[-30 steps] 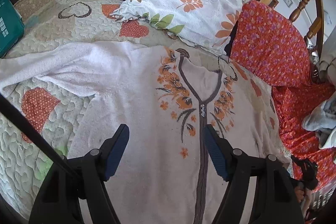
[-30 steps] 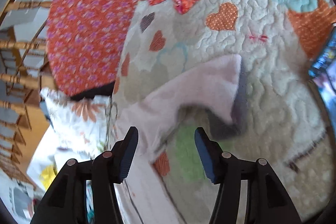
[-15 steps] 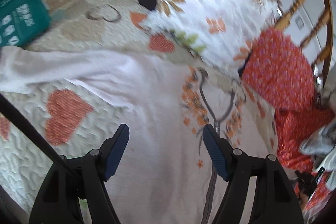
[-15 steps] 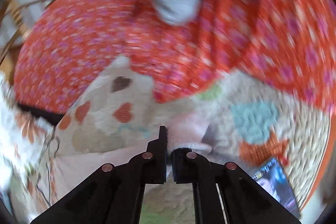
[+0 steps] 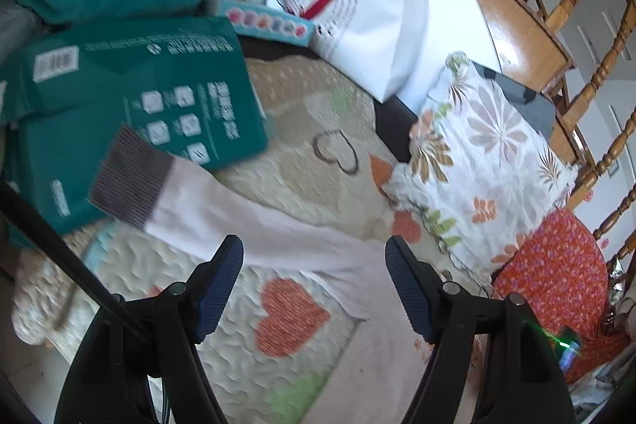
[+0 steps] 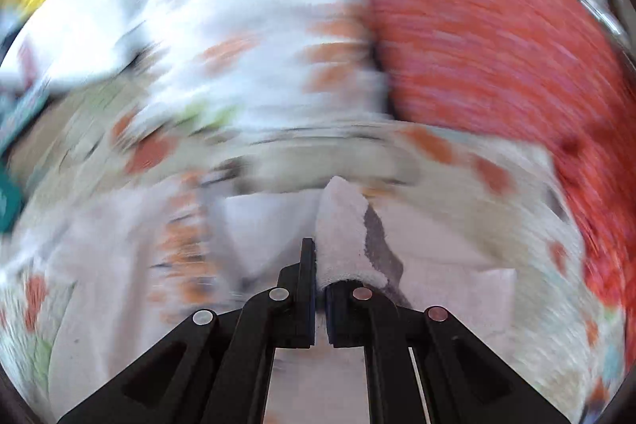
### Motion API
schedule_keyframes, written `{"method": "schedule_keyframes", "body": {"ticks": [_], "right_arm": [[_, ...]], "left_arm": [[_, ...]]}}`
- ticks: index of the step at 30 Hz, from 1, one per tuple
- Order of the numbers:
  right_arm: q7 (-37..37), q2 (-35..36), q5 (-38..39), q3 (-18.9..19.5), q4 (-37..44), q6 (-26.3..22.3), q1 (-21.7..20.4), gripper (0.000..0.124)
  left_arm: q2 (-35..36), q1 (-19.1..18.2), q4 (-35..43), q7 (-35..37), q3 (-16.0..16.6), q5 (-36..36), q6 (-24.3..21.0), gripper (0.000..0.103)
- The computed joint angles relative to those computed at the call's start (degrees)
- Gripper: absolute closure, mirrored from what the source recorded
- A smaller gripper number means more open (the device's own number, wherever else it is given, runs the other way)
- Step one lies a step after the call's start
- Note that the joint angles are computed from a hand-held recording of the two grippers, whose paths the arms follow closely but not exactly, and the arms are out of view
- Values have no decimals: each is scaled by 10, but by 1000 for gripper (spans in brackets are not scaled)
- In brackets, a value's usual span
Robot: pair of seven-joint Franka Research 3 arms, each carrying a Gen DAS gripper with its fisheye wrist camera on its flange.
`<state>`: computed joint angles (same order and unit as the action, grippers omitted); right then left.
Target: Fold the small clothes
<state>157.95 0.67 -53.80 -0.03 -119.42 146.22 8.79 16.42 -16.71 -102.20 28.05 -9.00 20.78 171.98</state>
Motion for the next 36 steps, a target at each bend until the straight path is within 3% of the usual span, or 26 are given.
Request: {"method": "schedule_keyframes", "body": {"ticks": [4,7,9,11,13,18,21,24,30,33,36], "right_arm": [[-88,152,5,20,145,-47,56,119],[-162,218,37,22,209,-60,85,116],[-172,232,28,12,220,-70,111,100],[-181,233,23,1,213,-55,128,74],[-190,232,14,-13,209,-53,146,71],[-227,255,-81,-54,229,-131,223,60],[-302,299,-163,-68,265,-217,268,58],[-384,331,-234,-75,290,-270,300,58],[-575,358,-380,-90,276,-289,341,53],[-518,350,-424,-86,268,-303,340,37],[-399,297,-345,-57,249,-304,310,35]], "left_arm": [[-16,-11,-20,-41,30,31,13,30],[-20,25,-34,-17,-1,-6,24,30],[-20,36,-38,-3,-11,-25,28,30],[-23,27,-41,-14,0,-23,28,30],[-26,22,-45,-23,7,-16,31,30],[-27,20,-45,-25,9,-12,29,30],[-28,15,-45,-35,16,0,27,30],[-27,19,-43,-33,10,-3,27,30],[-23,23,-36,-19,3,-4,19,30],[-20,28,-32,-1,-7,-16,13,30],[-17,39,-30,23,-22,-40,11,30]]}}
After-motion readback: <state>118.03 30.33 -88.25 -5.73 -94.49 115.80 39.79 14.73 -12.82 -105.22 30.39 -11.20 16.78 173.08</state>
